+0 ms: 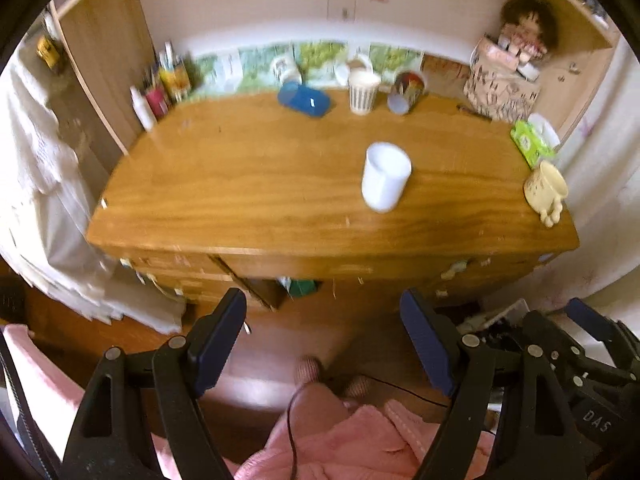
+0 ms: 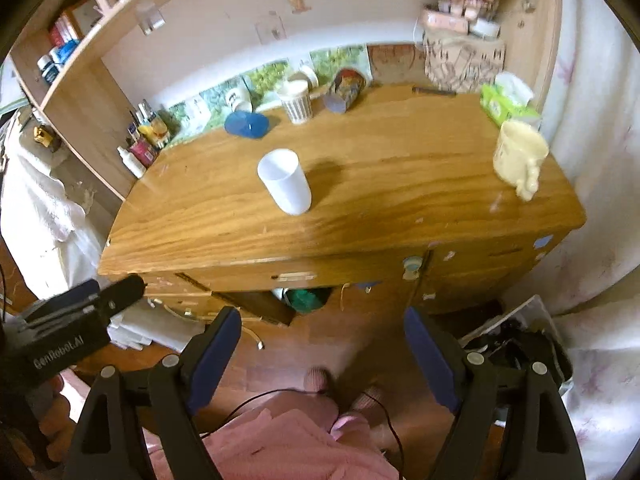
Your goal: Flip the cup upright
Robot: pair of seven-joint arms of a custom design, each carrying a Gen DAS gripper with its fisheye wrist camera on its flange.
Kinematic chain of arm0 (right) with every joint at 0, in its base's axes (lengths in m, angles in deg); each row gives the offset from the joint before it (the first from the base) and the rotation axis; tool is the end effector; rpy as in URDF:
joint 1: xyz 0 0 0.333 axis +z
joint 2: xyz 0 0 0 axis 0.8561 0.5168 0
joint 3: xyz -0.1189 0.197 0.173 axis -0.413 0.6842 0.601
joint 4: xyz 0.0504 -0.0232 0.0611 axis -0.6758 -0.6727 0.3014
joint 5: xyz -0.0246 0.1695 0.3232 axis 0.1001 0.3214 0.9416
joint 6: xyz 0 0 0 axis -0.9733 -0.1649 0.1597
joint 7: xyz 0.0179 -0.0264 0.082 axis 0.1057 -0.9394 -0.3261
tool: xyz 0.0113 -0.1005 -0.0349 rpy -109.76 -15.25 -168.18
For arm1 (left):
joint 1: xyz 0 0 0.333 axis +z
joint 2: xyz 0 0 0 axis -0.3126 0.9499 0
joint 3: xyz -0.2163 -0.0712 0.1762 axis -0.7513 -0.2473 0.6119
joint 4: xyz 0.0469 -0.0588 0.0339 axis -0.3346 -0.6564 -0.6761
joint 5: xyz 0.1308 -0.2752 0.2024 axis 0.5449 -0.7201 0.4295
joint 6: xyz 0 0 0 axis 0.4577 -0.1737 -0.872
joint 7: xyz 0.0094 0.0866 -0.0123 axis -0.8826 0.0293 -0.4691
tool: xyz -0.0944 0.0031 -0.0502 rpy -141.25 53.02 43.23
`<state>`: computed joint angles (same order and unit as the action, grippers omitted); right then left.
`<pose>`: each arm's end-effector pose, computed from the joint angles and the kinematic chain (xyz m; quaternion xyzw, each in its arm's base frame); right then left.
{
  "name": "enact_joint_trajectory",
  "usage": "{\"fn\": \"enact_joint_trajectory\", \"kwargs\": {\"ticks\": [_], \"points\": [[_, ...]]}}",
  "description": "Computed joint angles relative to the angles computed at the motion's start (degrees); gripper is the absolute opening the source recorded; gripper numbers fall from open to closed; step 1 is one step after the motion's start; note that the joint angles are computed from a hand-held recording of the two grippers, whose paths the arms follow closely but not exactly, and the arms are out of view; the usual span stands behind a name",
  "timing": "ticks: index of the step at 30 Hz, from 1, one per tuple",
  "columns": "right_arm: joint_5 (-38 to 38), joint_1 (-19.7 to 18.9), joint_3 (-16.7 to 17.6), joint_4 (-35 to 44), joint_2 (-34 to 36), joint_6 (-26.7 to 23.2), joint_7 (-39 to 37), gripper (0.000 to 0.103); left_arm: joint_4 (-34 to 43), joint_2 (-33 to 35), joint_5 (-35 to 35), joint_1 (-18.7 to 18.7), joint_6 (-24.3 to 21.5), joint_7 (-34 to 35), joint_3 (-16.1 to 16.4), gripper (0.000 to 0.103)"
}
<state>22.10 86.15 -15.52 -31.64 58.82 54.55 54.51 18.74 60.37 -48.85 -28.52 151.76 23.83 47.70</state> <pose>0.4881 0.3019 0.7086 -0.5962 0.7568 -0.1255 0.2367 0.5482 -0.1908 0.7145 -0.6175 0.7436 -0.1922 0.1695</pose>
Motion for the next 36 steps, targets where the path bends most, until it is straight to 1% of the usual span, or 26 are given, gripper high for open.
{"fn": "enact_joint_trajectory", "kwargs": {"ticks": [3, 5, 6, 13, 15, 17, 18, 20, 23, 27, 31, 36], "points": [[-3.2, 0.5, 0.1, -0.8, -1.1, 1.5, 1.3, 0.085, -1.2, -1.0, 0.6, 0.0, 2.3, -0.6, 0.1, 0.083], [-5.4, 0.9, 0.5, 0.0, -0.8, 1.1, 1.4, 0.088, -3.8, -2.7, 0.9, 0.1, 5.4, -1.1, 0.1, 0.087], [-6.1, 1.1, 0.6, 0.0, -0.8, 1.0, 1.3, 0.09, -5.0, -3.5, 1.3, 0.1, 6.9, -1.3, 0.1, 0.087], [-10.7, 2.4, 0.8, 0.9, -0.5, 1.8, -0.3, 0.09, -11.8, -7.6, 3.8, 0.1, 15.5, -2.2, -0.1, 0.088], [-12.0, 2.7, 0.9, 1.1, -0.4, 2.1, -0.6, 0.09, -12.8, -8.2, 4.4, 0.1, 17.0, -2.8, -0.1, 0.09], [-13.0, 2.9, 0.8, 0.9, -0.6, 2.4, -0.5, 0.09, -13.8, -8.8, 4.9, 0.2, 18.7, -3.5, -0.1, 0.096], [-13.5, 3.0, 0.8, 0.7, -0.7, 2.5, -0.5, 0.091, -14.4, -9.1, 4.9, 0.2, 19.6, -3.7, -0.1, 0.096], [-14.3, 3.1, 0.9, 0.9, -0.7, 2.8, -0.7, 0.103, -15.5, -9.6, 4.8, 0.4, 21.6, -4.0, 0.0, 0.096], [-15.5, 3.2, 0.9, 0.7, -0.8, 3.1, -0.3, 0.103, -16.9, -10.3, 5.6, 0.6, 24.4, -4.9, 0.0, 0.097], [-17.1, 3.4, 0.9, 0.8, -0.8, 3.3, 0.4, 0.103, -18.3, -11.0, 5.6, 0.7, 27.2, -4.9, 0.1, 0.097], [-17.5, 3.3, 0.9, 0.6, -0.9, 3.6, 0.8, 0.103, -18.7, -11.2, 5.8, 0.8, 27.8, -4.9, 0.0, 0.097], [-18.0, 3.3, 0.8, 0.9, -0.7, 3.6, 1.3, 0.103, -18.0, -10.6, 6.1, 0.7, 27.2, -5.7, -0.1, 0.097]]}}
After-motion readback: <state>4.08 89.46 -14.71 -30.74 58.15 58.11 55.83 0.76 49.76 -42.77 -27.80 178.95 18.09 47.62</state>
